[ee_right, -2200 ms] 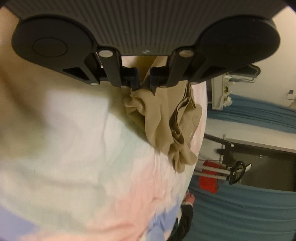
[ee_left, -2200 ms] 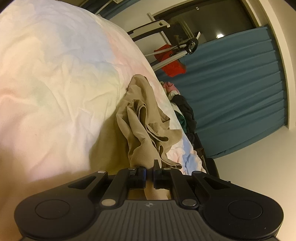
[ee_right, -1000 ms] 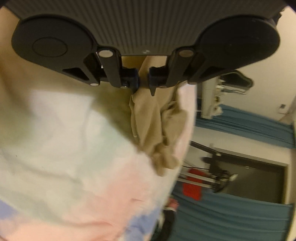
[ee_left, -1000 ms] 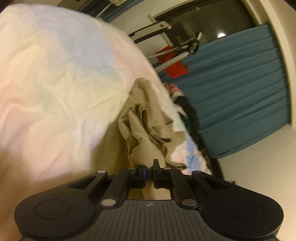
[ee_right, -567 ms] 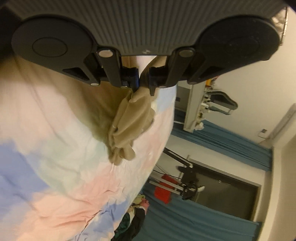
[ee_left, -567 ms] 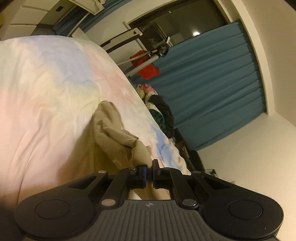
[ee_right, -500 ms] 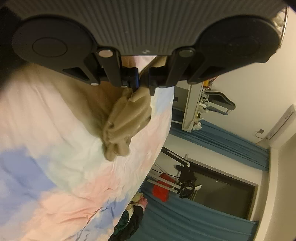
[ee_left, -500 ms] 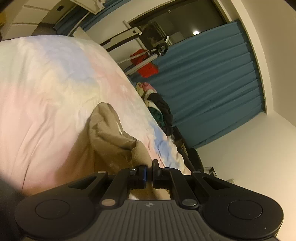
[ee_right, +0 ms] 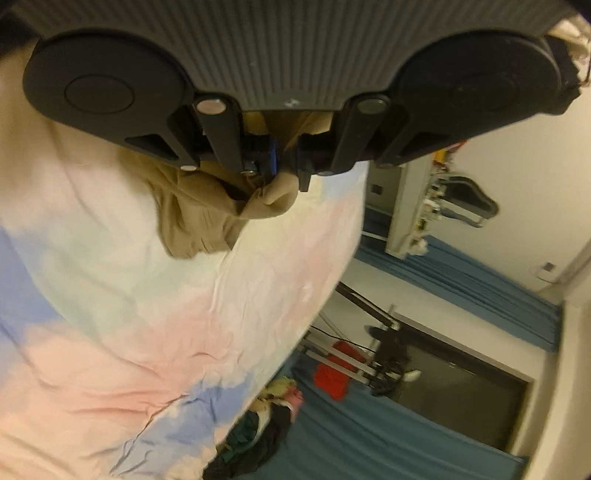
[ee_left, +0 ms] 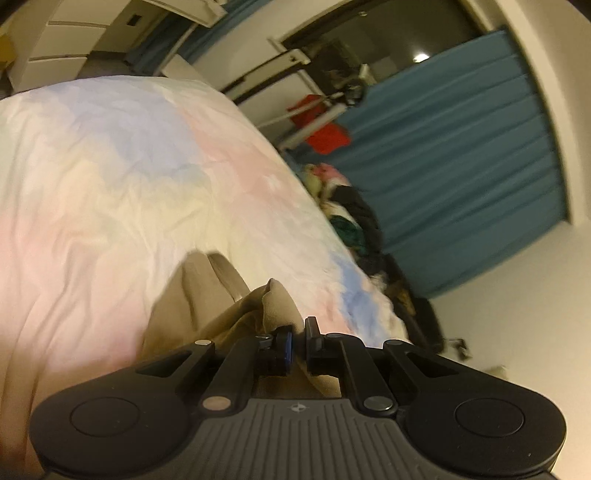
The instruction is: Fold clothes
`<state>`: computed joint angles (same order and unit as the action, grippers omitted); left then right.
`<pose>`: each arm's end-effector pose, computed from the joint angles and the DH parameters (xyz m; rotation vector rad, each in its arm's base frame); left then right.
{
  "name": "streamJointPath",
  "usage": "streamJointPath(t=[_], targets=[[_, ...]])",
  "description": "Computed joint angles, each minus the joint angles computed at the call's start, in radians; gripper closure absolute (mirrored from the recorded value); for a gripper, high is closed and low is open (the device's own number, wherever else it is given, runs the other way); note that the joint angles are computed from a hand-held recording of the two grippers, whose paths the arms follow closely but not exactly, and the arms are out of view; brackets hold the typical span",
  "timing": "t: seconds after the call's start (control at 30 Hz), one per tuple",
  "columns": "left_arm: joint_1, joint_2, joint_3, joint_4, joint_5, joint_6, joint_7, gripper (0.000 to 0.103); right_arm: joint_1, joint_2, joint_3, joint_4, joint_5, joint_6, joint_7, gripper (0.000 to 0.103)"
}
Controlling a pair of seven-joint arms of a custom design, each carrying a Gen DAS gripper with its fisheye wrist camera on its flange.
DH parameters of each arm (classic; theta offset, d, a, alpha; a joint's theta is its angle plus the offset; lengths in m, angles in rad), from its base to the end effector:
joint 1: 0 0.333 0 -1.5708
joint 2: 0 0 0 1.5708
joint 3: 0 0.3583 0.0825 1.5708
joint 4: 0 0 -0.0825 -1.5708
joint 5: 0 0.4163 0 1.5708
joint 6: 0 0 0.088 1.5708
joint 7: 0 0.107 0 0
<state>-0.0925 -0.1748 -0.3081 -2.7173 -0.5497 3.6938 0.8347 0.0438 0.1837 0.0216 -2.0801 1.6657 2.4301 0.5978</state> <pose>0.4306 -0.1113 0.4287 -2.3514 0.7464 -1.4859 0.6248 0.0437 0.3795 -1.2220 1.6227 0.2887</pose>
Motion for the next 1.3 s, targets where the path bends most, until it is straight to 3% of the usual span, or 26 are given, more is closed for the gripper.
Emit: streamJointPath(t=[0.13, 0.2, 0.4, 0.53, 0.6, 0.63, 0.67, 0.7, 0.73, 0.8, 0.9, 0.97, 1.07, 1.13, 1.23, 1.3], targets=[[0.023, 0.131, 0.095, 0.113, 0.149, -0.068, -0.067, 0.095, 0.023, 0.149, 0.024, 0.178, -0.134, 0.066, 0.137, 0.089], [0.024, 0.184, 0.120, 0.154, 0.174, -0.077, -0.038, 0.095, 0.014, 0.213, 0.044, 0.244, -0.169, 0.074, 0.168, 0.089], [0.008, 0.334, 0.183, 0.216, 0.295, 0.048, -0.110, 0.095, -0.038, 0.348, 0.105, 0.358, -0.205, 0.069, 0.210, 0.089], [-0.028, 0.380, 0.219, 0.254, 0.266, 0.033, -0.049, 0.095, -0.071, 0.409, 0.134, 0.416, -0.257, 0.026, 0.260, 0.085], [-0.021, 0.386, 0.226, 0.264, 0.302, 0.008, -0.044, 0.091, -0.082, 0.418, 0.145, 0.426, -0.282, 0.010, 0.264, 0.061], [0.002, 0.384, 0.221, 0.265, 0.361, -0.010, -0.068, 0.080, -0.090, 0.417, 0.151, 0.425, -0.294, -0.010, 0.264, 0.051], [0.009, 0.381, 0.223, 0.265, 0.391, -0.017, -0.070, 0.072, -0.102, 0.409, 0.159, 0.416, -0.295, -0.033, 0.252, 0.027], [0.000, 0.378, 0.231, 0.264, 0.391, -0.015, -0.048, 0.053, -0.111, 0.399, 0.165, 0.406, -0.294, -0.056, 0.239, 0.017], [-0.007, 0.375, 0.237, 0.263, 0.390, -0.014, -0.026, 0.035, -0.119, 0.379, 0.171, 0.384, -0.279, -0.066, 0.200, 0.018], [-0.051, 0.360, 0.255, 0.254, 0.322, -0.006, 0.068, 0.023, -0.117, 0.325, 0.169, 0.327, -0.266, -0.070, 0.094, 0.018], [-0.102, 0.322, 0.257, 0.229, 0.225, -0.011, 0.227, 0.021, -0.082, 0.232, 0.157, 0.223, -0.194, 0.012, -0.120, 0.020], [-0.136, 0.299, 0.251, 0.219, 0.137, -0.019, 0.360, 0.020, -0.049, 0.207, 0.142, 0.196, -0.155, 0.059, -0.233, 0.041], [-0.219, 0.314, 0.252, 0.260, -0.121, -0.022, 0.685, 0.019, 0.006, 0.223, 0.123, 0.210, -0.159, 0.148, -0.327, 0.069], [-0.249, 0.352, 0.259, 0.316, -0.252, -0.053, 0.835, 0.019, 0.041, 0.264, 0.119, 0.247, -0.191, 0.227, -0.351, 0.072], [-0.265, 0.415, 0.283, 0.372, -0.296, -0.094, 0.931, 0.020, 0.074, 0.352, 0.127, 0.327, -0.277, 0.316, -0.340, 0.073], [-0.302, 0.450, 0.328, 0.411, -0.347, -0.139, 0.992, 0.023, 0.075, 0.415, 0.165, 0.388, -0.238, 0.410, -0.396, 0.077]])
